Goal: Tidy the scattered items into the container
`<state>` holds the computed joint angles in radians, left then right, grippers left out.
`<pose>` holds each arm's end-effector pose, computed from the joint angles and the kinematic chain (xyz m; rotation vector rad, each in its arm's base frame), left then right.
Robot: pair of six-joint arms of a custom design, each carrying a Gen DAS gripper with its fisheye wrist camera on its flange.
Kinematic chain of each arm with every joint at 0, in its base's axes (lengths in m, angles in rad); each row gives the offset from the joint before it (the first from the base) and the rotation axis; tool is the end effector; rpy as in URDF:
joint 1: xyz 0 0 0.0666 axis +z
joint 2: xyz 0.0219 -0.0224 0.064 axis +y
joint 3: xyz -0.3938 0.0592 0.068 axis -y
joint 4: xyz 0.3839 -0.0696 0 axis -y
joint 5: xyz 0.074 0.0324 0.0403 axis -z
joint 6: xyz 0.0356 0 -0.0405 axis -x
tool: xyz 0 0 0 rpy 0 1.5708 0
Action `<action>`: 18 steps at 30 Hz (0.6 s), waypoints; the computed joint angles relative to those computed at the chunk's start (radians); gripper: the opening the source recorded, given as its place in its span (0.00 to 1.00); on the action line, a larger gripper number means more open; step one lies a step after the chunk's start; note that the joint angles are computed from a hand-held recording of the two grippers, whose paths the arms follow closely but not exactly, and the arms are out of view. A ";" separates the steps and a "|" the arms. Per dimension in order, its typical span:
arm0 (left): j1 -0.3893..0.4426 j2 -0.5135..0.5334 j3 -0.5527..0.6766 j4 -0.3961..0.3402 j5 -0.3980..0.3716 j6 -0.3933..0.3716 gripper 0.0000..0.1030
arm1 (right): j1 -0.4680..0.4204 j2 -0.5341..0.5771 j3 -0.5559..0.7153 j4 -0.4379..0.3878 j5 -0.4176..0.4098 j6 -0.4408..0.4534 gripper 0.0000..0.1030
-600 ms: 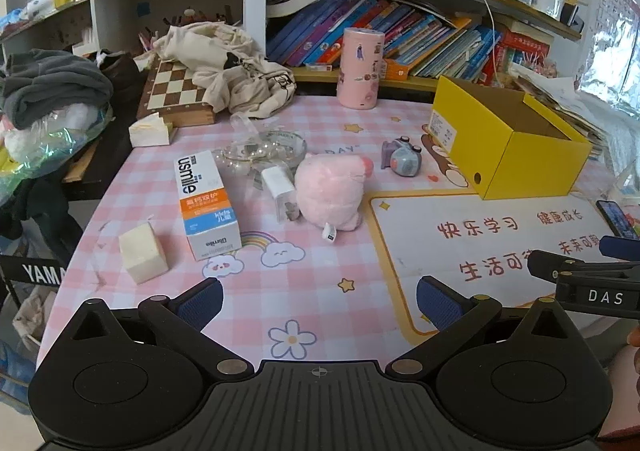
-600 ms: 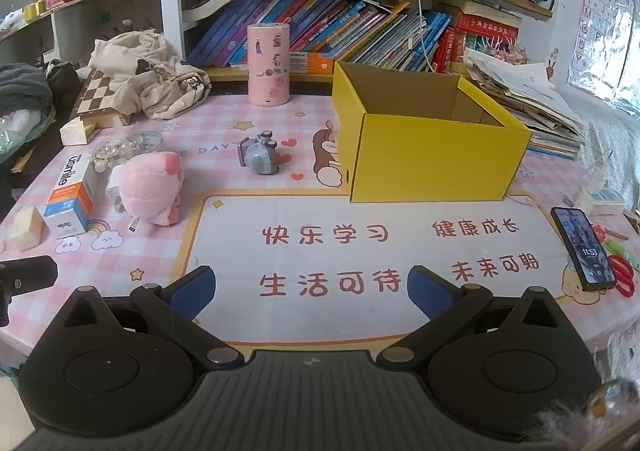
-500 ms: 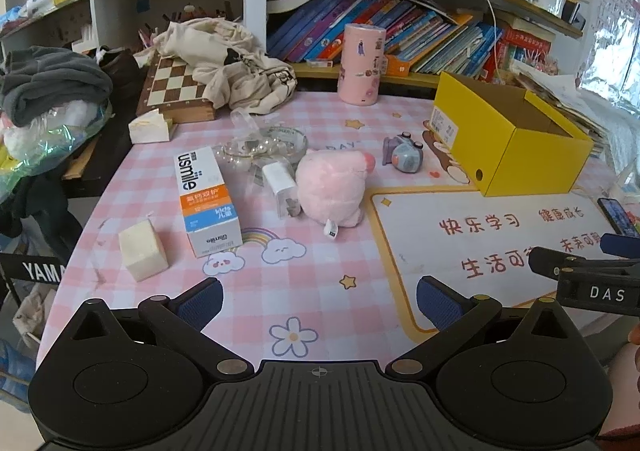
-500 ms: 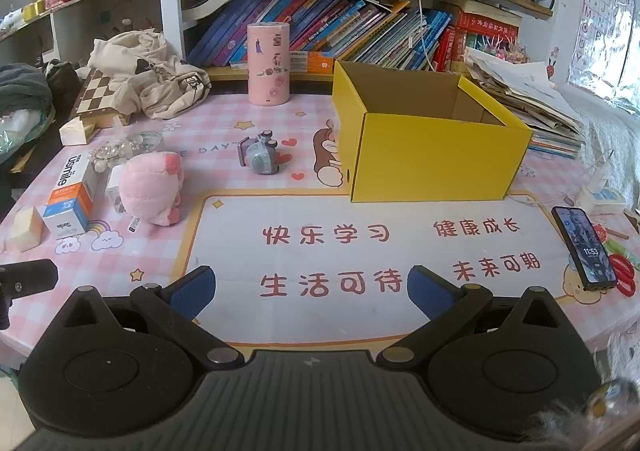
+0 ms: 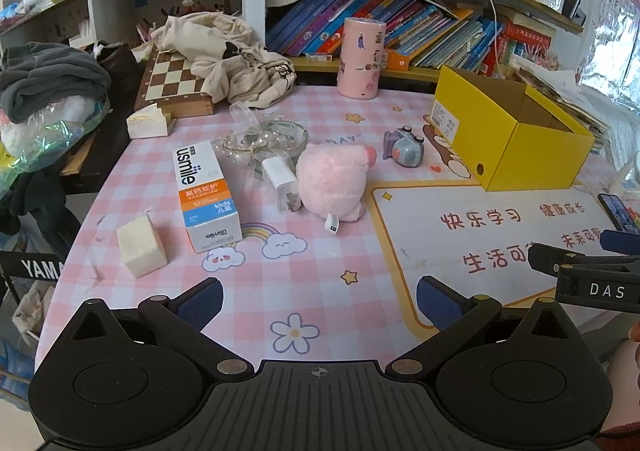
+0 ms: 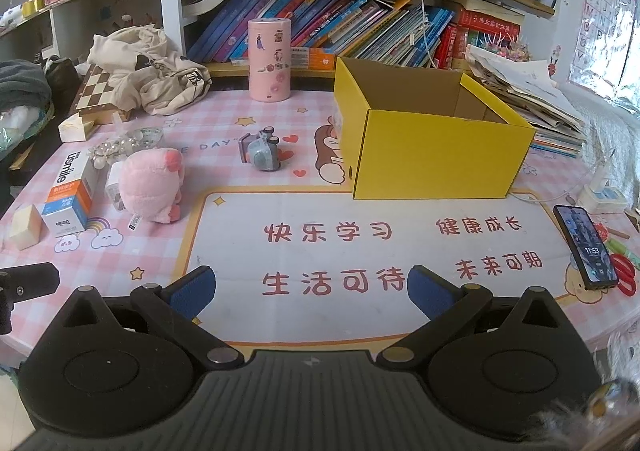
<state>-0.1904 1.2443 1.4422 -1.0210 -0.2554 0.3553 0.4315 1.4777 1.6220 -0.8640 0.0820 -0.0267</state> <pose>0.4042 -0.0692 0.5212 -0.3124 2.3392 0.0423 0.4693 0.2124 0.5119 -0.4189 2.2532 0.1443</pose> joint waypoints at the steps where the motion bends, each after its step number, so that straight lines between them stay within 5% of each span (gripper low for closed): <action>1: 0.001 0.000 0.000 0.000 0.004 -0.001 1.00 | 0.000 -0.001 -0.002 0.001 0.000 -0.001 1.00; 18: -0.007 -0.003 -0.001 0.000 0.006 -0.001 1.00 | -0.004 -0.007 -0.004 -0.003 -0.002 -0.009 1.00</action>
